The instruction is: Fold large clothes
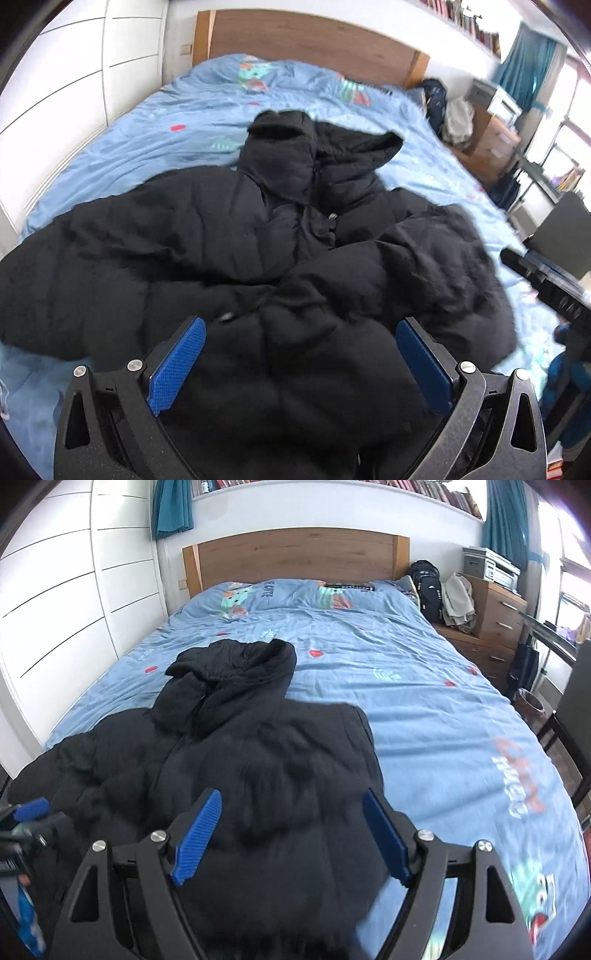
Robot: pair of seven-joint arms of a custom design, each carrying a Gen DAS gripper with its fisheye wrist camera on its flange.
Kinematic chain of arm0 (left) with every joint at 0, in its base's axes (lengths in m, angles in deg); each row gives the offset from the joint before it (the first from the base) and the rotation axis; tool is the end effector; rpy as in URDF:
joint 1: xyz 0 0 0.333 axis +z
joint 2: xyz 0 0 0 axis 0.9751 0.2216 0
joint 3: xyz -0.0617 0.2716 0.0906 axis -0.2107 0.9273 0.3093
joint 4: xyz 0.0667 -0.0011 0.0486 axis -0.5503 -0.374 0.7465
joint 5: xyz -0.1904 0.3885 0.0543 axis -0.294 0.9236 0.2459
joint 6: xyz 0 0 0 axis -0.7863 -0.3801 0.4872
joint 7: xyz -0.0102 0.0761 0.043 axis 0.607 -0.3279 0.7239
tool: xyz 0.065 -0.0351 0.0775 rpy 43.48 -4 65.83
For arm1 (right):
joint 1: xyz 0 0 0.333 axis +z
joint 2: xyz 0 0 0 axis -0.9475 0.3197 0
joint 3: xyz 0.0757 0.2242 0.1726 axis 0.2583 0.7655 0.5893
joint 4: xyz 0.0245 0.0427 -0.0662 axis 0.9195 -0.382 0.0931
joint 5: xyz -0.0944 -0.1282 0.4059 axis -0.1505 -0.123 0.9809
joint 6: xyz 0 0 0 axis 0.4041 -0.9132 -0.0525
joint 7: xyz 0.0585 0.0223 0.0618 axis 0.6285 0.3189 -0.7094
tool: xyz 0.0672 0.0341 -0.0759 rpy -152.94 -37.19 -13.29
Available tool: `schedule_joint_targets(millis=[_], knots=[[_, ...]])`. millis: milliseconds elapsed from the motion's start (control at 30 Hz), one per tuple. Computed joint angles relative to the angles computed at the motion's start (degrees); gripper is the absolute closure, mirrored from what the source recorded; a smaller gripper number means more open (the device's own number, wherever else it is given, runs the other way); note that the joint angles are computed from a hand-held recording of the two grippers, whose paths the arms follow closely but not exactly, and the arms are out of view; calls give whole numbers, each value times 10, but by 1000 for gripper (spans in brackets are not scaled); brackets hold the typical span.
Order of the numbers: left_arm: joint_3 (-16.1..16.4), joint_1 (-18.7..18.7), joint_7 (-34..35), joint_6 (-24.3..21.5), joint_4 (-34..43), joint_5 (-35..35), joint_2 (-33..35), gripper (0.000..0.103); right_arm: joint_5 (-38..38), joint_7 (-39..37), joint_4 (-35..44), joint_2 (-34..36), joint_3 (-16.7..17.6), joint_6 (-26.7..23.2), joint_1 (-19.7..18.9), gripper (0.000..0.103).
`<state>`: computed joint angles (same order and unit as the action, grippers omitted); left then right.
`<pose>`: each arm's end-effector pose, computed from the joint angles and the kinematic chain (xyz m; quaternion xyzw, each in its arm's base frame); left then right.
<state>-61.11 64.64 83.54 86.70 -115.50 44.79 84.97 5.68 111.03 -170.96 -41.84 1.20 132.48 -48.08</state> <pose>0.6295 -0.2675 0.4052 -0.6932 0.6396 -0.2818 0.1764 0.6411 0.2499 0.4433 -0.6649 0.6123 -0.2821 0.3217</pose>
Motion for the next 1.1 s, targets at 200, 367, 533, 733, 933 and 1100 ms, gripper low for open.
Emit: schedule_joint_targets(millis=[200, 367, 533, 733, 933, 1100], knots=[[13, -16, -23, -35, 40, 30, 59, 1, 128, -100, 84, 94, 19, -11, -20, 25], [24, -28, -57, -17, 25, 50, 66, 1, 189, -160, 86, 128, 12, -10, -10, 24], [48, -56, -140, -26, 1, 152, 26, 1, 226, -175, 66, 114, -13, -2, 13, 23], [33, -41, -226, -40, -60, 247, -53, 1, 169, -116, -31, 36, -63, 51, 56, 23], [4, -6, -256, -69, -123, 274, -127, 1, 114, -76, -80, -8, -41, 17, 40, 23], [-15, 28, -270, -76, -189, 286, -200, 1, 67, -11, -126, -56, -16, 2, 23, 23]])
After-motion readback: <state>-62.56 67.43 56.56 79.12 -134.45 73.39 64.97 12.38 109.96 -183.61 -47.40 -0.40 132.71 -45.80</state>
